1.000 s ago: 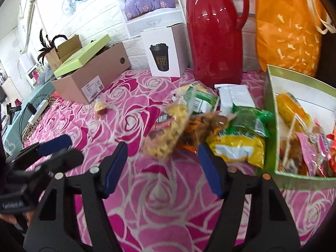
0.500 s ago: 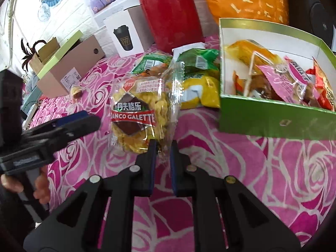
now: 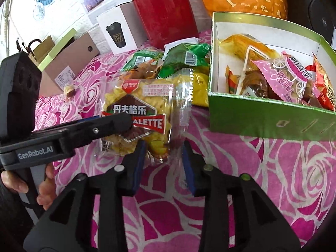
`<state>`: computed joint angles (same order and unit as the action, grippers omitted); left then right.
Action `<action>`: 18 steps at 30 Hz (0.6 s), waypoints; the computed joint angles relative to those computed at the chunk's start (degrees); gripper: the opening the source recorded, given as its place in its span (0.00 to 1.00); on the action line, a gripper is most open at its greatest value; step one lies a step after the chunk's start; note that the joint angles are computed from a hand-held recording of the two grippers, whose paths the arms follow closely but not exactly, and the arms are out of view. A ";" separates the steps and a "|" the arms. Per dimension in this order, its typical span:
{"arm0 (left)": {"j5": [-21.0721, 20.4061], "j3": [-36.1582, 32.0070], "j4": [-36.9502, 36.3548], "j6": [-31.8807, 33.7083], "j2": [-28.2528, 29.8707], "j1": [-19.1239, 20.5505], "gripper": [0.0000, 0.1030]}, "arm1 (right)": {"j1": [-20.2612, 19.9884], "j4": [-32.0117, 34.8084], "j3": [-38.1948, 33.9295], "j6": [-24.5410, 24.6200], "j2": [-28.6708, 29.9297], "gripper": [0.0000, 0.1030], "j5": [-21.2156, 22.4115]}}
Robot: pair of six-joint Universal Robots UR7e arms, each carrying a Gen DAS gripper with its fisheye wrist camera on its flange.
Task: Organize snacks
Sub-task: 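Grasp a Danco Galette cracker bag with each tool, then carry both cracker bags over the green box and open both tools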
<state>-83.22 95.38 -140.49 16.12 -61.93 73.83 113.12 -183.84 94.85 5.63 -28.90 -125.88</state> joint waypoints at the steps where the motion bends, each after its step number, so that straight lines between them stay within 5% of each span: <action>1: 0.32 0.34 -0.19 -0.05 -0.36 -0.26 0.34 | 0.06 -0.11 0.40 -0.22 -0.32 0.23 0.62; 12: 1.52 6.46 -6.12 3.70 -6.40 -7.26 0.31 | 3.28 -12.04 7.47 -3.38 -5.34 0.18 -0.81; 18: 0.15 5.46 -7.59 5.80 -4.36 -11.94 0.31 | 3.20 -19.94 12.01 -5.11 -9.78 0.18 -3.66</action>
